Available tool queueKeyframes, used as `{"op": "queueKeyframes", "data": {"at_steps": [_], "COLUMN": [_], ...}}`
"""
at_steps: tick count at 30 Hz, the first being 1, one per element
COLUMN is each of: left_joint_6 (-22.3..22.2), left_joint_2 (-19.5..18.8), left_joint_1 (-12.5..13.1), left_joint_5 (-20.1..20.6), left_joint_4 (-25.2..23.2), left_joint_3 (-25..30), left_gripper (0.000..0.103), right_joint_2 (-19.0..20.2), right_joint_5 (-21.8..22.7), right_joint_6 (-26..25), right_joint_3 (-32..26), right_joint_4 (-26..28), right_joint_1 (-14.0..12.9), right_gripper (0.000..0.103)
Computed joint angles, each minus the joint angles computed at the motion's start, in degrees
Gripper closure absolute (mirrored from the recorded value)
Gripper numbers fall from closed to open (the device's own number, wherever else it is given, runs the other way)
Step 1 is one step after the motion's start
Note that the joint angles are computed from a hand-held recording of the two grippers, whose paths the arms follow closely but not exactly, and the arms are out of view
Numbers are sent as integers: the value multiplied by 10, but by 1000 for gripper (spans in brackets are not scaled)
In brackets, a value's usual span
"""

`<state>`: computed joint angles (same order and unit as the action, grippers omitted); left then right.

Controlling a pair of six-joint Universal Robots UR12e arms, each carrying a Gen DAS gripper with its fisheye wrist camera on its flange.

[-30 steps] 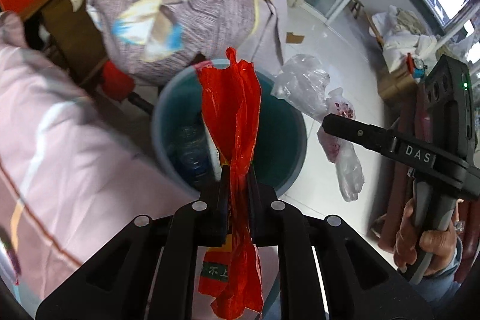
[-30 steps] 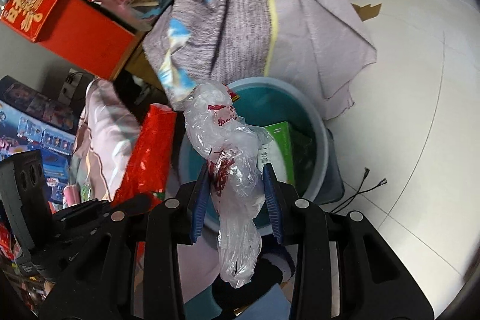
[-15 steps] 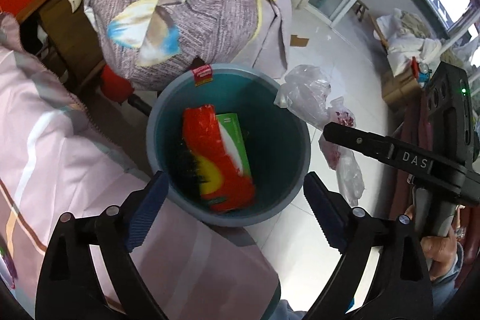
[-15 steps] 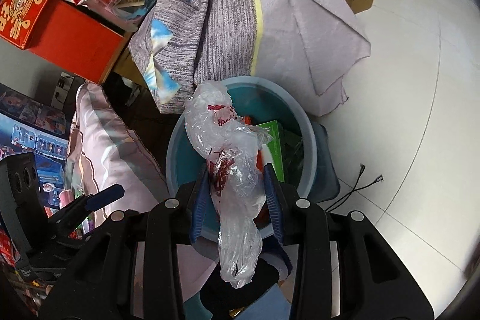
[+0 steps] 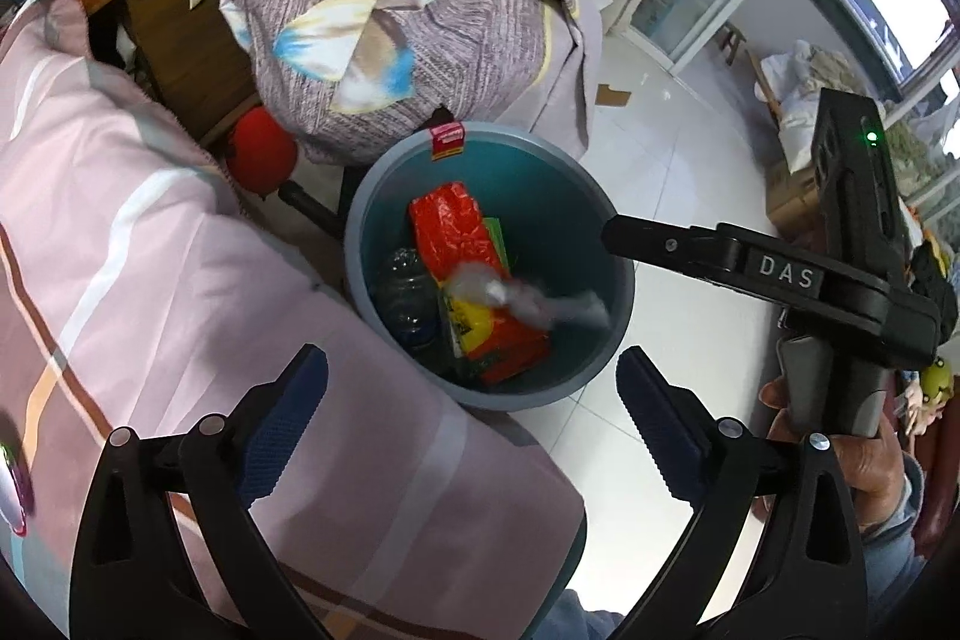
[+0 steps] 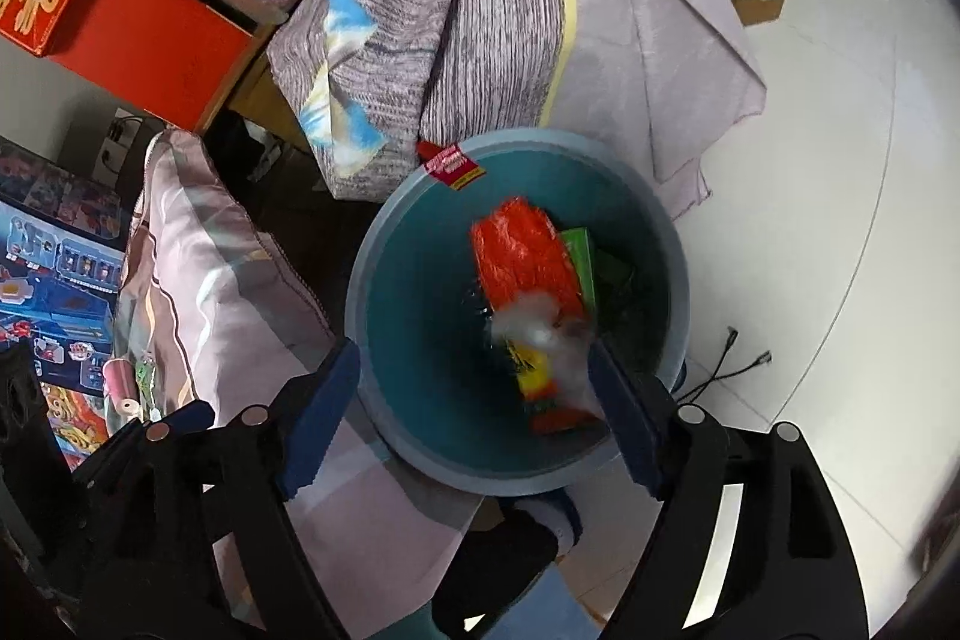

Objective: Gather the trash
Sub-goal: 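Carry both bags over the teal bin and open both grippers, then move both tools back over the bed toward the remaining trash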

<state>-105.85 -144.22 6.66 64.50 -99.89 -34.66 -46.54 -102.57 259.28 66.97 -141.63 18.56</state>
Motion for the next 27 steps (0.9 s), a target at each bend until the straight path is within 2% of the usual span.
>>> {"op": "queueKeyframes", "data": {"at_steps": [9, 12, 17, 19, 27], "left_joint_6": [4, 6, 5, 2, -8], "left_joint_2": [-6, -6, -8, -10, -20], "left_joint_1": [13, 20, 32, 38, 64], "left_joint_5": [-12, -18, -26, -32, -59], "left_joint_4": [-18, -22, -31, -35, -54], "left_joint_3": [18, 22, 32, 38, 69], "left_gripper": [6, 6, 6, 6, 4], "right_joint_2": [0, 2, 14, 23, 68], "right_joint_5": [-4, -10, -18, -16, -13], "right_joint_6": [34, 40, 25, 13, -31], "right_joint_3": [-19, -31, -67, -89, -192], "right_joint_4": [55, 71, 100, 117, 184], "right_joint_1": [8, 13, 22, 26, 43], "right_gripper": [24, 18, 18, 14, 13]}}
